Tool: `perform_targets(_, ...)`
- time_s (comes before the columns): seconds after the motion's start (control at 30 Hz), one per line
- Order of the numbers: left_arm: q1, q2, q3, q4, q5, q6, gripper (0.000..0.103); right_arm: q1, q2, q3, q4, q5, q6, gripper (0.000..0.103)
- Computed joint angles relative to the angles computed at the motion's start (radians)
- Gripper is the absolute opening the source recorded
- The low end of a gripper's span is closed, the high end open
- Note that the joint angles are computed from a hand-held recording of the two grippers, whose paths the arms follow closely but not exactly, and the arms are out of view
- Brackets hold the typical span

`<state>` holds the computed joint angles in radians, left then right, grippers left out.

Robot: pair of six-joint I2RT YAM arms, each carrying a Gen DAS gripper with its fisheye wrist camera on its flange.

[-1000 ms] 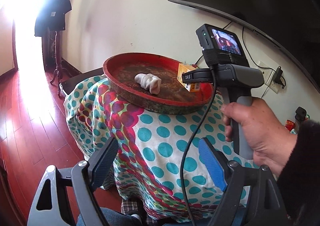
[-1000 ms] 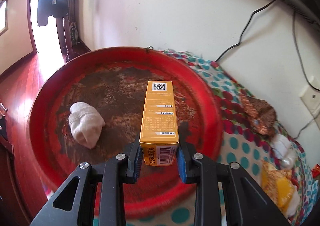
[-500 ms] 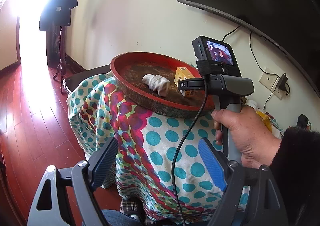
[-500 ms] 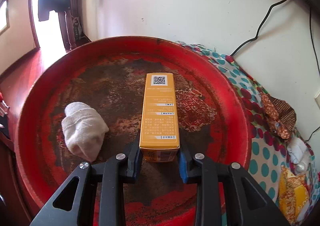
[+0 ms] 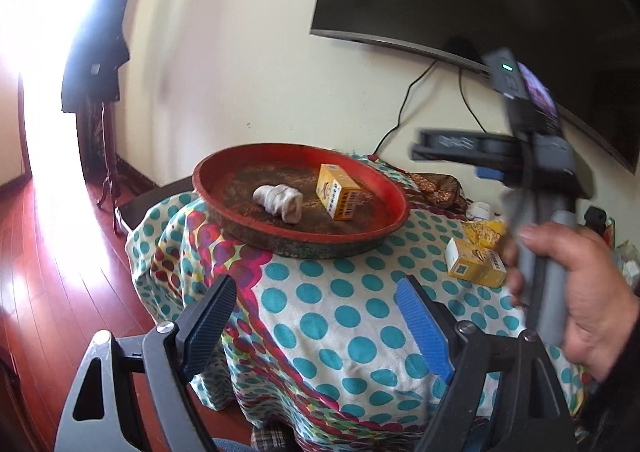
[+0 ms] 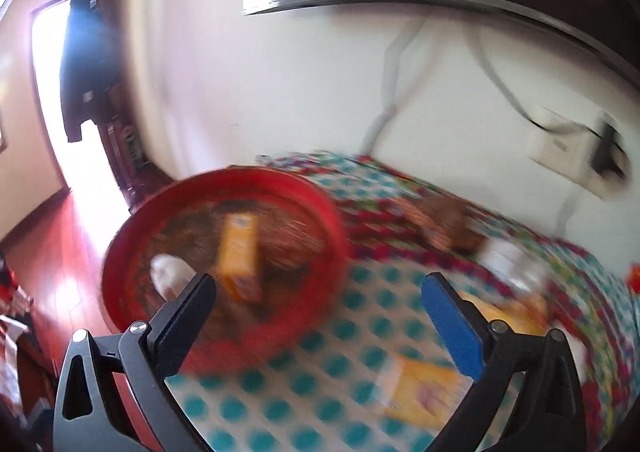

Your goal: Organize objects

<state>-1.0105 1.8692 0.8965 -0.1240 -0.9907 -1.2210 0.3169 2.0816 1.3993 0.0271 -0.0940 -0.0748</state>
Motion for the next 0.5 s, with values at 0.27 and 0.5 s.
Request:
perform_targets(0.27, 0.007, 0.087, 0.062, 0.155, 0.170, 0.222, 0.085, -0.291, -0.095, -0.343, 0.162, 0.102, -0.109, 0.103)
perform_targets(0.5, 0.015, 0.251, 0.299, 0.127, 0.263, 0.407, 0.085, -0.423, -0.075, -0.403, 0.197, 0.013, -0.146, 0.103)
